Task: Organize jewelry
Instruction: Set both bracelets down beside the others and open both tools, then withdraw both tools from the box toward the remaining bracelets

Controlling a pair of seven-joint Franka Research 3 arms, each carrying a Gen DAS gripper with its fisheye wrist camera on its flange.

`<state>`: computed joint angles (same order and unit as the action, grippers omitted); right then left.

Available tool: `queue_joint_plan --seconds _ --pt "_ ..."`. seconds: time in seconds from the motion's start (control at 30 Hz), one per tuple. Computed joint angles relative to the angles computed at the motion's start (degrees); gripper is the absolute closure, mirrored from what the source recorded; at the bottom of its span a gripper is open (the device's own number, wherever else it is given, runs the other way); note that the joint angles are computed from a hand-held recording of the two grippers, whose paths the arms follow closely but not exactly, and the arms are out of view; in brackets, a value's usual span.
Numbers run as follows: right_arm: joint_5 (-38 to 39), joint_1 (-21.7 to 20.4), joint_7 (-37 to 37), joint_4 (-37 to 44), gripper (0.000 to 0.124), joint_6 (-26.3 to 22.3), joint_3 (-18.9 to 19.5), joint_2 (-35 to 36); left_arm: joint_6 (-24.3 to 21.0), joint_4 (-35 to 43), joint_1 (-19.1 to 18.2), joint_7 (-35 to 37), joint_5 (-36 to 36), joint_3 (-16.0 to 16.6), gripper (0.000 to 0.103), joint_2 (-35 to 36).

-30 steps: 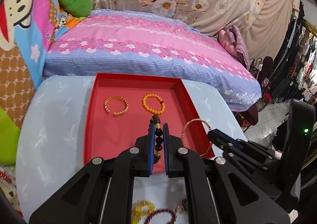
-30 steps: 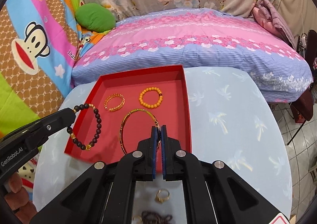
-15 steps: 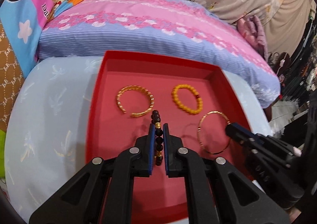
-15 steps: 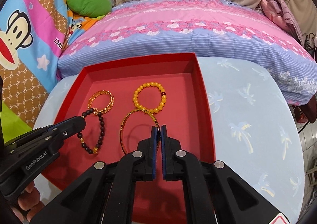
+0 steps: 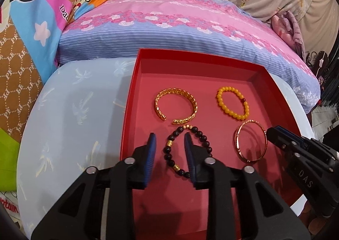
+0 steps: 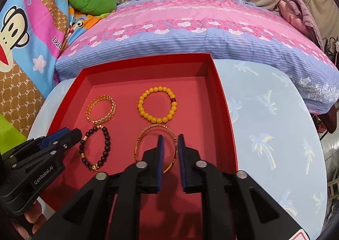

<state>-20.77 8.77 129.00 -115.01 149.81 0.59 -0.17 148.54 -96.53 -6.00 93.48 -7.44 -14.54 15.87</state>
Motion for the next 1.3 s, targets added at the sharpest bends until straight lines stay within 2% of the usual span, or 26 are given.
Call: queue_joint_plan --seconds 0.13,0.43,0.63,1.03,1.13,1.3 --pt "-0.9 -0.1 0.7 -0.5 0.105 0.3 0.1 -0.9 0.6 -0.4 -0.1 -0.8 0.1 0.1 0.068 -0.5" --pt "-1.6 -1.1 1.7 -3.3 0.105 0.7 1.3 -4.8 2.2 -3.7 -0.4 -0.9 0.1 0.2 0.068 -4.0" --pt "-2.0 -2.5 2.5 -7.6 0.105 1.0 3.3 -10.2 4.2 -9.6 -0.2 2.2 -3.8 0.5 0.068 -10.0" --pt "2.8 -5.0 1.2 -19.8 0.105 -1.3 8.2 -23.9 4.6 -25.9 -4.8 7.4 -10.1 5.6 0.067 -24.6" --pt "4.8 -5.2 0.5 -22.8 0.105 -2.0 9.1 -26.8 3.9 -29.9 -6.4 9.1 -11.8 7.2 0.061 -27.8" --pt "7.9 -5.0 -0.1 -27.0 0.105 -3.4 10.5 -30.8 3.2 -34.4 -8.4 9.5 -12.6 8.6 0.060 -31.0"
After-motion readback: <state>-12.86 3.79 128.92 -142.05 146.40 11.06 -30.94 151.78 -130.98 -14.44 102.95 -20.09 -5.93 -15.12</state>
